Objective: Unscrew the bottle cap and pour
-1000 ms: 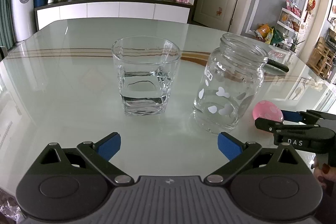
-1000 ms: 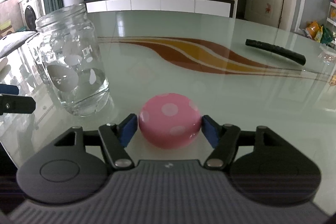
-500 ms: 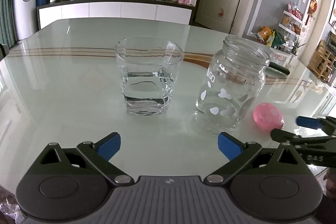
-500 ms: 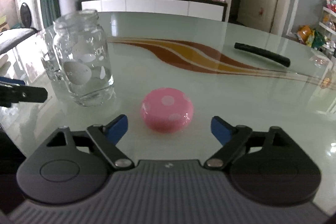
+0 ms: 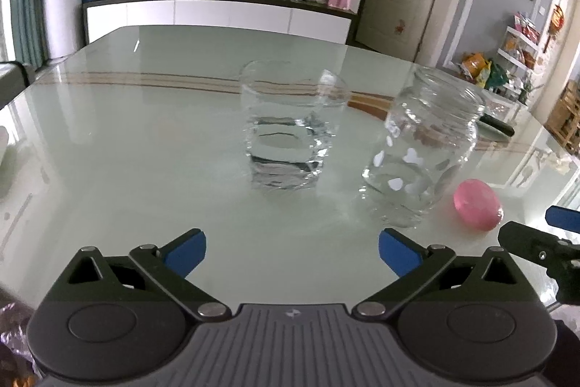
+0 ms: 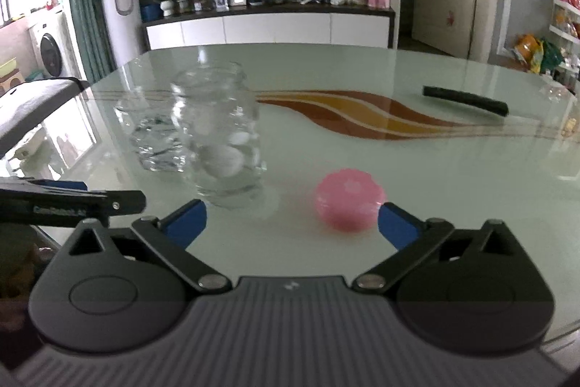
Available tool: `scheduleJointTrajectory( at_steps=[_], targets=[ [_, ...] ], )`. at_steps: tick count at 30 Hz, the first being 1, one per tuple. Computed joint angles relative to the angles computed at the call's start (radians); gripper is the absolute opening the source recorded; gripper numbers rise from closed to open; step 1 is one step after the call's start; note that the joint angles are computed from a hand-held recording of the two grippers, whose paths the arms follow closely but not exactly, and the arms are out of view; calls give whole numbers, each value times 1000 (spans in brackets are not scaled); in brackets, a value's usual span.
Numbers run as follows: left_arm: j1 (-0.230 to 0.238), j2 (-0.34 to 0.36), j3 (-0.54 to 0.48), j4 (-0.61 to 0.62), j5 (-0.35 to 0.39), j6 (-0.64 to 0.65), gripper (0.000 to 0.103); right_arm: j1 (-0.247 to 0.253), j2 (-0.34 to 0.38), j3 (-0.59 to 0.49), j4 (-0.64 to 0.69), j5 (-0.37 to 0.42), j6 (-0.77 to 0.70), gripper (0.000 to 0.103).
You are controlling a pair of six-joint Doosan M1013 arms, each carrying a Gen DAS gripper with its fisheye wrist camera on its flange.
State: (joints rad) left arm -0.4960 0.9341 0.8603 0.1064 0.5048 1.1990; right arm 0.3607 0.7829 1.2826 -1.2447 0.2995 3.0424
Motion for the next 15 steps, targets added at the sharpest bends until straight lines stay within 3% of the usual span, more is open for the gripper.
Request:
scheduleJointTrajectory(
  at_steps=[6,9,12,15],
  targets=[
    [4,-9,21,12,-17,-33,102,-2,3,-3,-49,-9,88,103],
    [2,-11,25,30,-24,-48,102,-5,10,-17,59,0,14,103],
    [1,-13,30,49,-32,-63,102,0,11,-15,25,8,55,103],
    [-2,-14,31,65,-23,-66,103,9,20,-29,41,36,4,103]
  ],
)
